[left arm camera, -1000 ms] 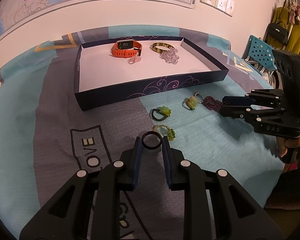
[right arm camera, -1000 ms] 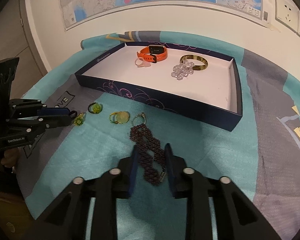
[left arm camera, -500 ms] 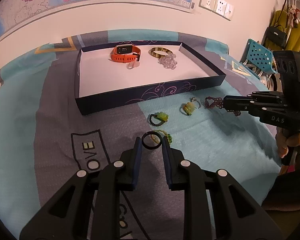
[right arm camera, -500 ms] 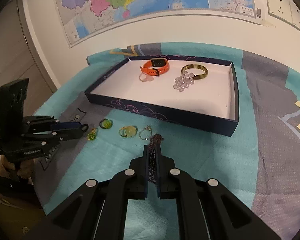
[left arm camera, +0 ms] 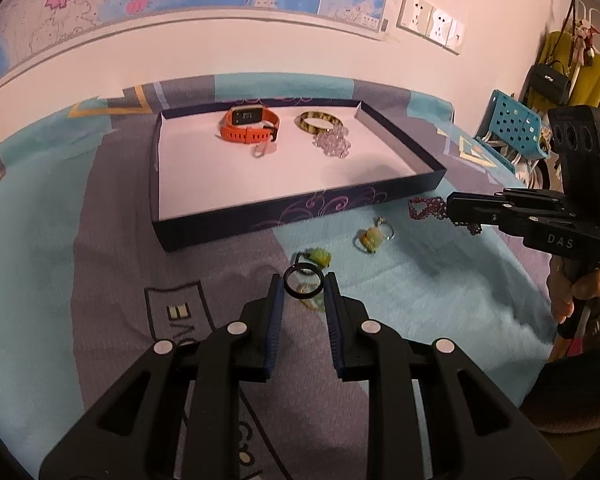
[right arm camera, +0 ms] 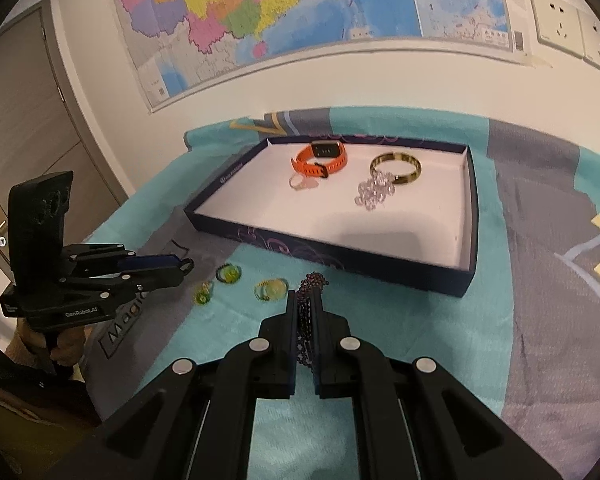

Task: Organize jewelry
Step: 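Carry the bracelet in the right gripper into the box while the left carries the black ring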

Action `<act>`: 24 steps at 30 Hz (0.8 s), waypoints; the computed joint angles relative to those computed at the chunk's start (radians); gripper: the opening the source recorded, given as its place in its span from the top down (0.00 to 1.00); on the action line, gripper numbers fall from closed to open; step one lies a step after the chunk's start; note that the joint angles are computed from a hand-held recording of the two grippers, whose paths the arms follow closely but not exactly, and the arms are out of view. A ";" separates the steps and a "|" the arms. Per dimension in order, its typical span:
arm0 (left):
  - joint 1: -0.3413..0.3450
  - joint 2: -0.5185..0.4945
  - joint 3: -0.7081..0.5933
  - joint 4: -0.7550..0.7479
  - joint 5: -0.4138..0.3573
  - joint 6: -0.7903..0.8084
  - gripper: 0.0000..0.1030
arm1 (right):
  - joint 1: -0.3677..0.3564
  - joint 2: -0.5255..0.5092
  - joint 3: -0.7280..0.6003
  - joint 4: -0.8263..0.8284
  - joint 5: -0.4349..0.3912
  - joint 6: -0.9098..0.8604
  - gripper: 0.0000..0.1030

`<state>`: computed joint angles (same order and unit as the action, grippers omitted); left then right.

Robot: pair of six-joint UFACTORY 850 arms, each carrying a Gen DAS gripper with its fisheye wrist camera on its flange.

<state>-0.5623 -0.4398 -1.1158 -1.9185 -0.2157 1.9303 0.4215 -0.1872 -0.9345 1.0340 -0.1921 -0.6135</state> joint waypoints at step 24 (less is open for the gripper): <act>-0.003 -0.037 -0.110 -0.053 0.009 0.065 0.80 | -0.039 -0.045 -0.068 0.126 0.009 -0.174 0.95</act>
